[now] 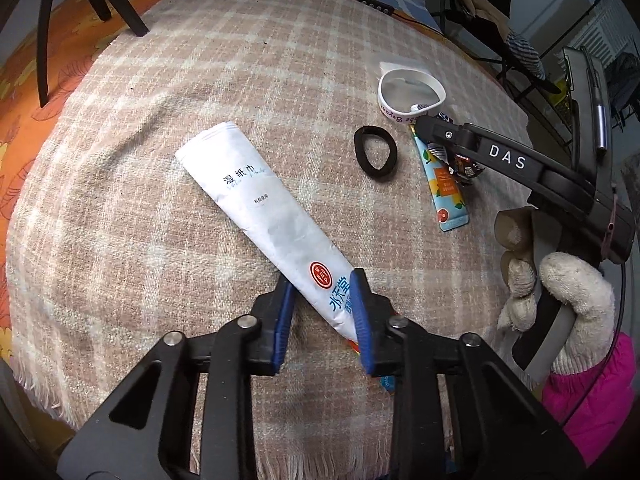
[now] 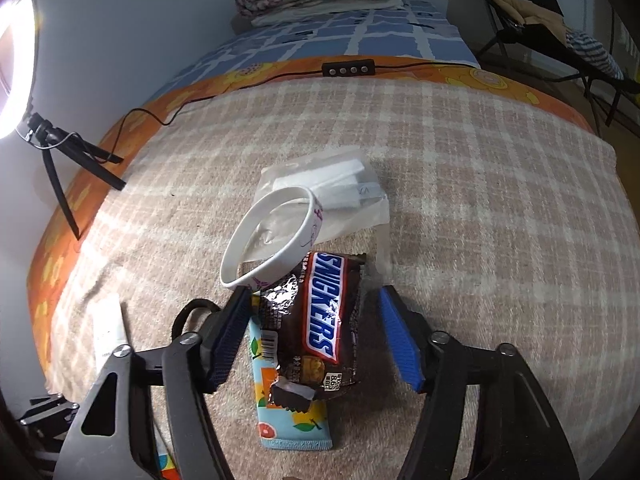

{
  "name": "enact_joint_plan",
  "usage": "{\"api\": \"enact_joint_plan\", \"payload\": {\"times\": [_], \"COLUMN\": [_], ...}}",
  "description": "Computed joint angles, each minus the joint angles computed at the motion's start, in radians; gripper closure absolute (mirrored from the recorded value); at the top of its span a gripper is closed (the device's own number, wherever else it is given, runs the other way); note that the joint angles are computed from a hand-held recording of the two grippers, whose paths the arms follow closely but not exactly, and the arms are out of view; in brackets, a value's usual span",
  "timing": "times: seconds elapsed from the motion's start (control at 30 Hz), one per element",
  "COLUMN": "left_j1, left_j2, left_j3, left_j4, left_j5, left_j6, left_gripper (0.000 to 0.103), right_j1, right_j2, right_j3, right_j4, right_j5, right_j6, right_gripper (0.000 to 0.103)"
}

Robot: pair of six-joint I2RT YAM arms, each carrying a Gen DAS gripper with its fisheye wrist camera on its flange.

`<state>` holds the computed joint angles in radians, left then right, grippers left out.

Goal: Collect trash
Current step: 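Grasp the white tube with the left tool while the right tool grasps the Snickers wrapper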

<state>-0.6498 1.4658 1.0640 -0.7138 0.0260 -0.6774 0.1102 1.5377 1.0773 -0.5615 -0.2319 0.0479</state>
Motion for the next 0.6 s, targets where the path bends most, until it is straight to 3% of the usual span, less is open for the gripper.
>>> {"api": "enact_joint_plan", "payload": {"times": [0.17, 0.27, 0.37, 0.6], "left_j1": [-0.013, -0.033, -0.048, -0.071], "left_j2": [-0.020, -0.034, -0.048, -0.120], "left_j3": [-0.007, -0.014, -0.016, -0.038], "left_j4": [-0.011, -0.015, -0.022, -0.056], "left_j5": [-0.012, -0.027, -0.034, -0.068], "left_j6": [0.006, -0.008, -0.017, -0.016], "left_gripper": [0.086, 0.090, 0.096, 0.098], "right_j1": [-0.010, -0.027, -0.047, -0.082], "right_j2": [0.002, -0.006, -0.020, -0.096], "right_j3": [0.005, 0.000, -0.007, -0.033], "right_j4": [-0.009, -0.020, -0.031, -0.060], "right_j5": [-0.034, -0.053, -0.075, -0.086], "right_j6": [-0.001, -0.009, -0.014, -0.041], "right_gripper": [0.069, 0.079, 0.083, 0.089]}}
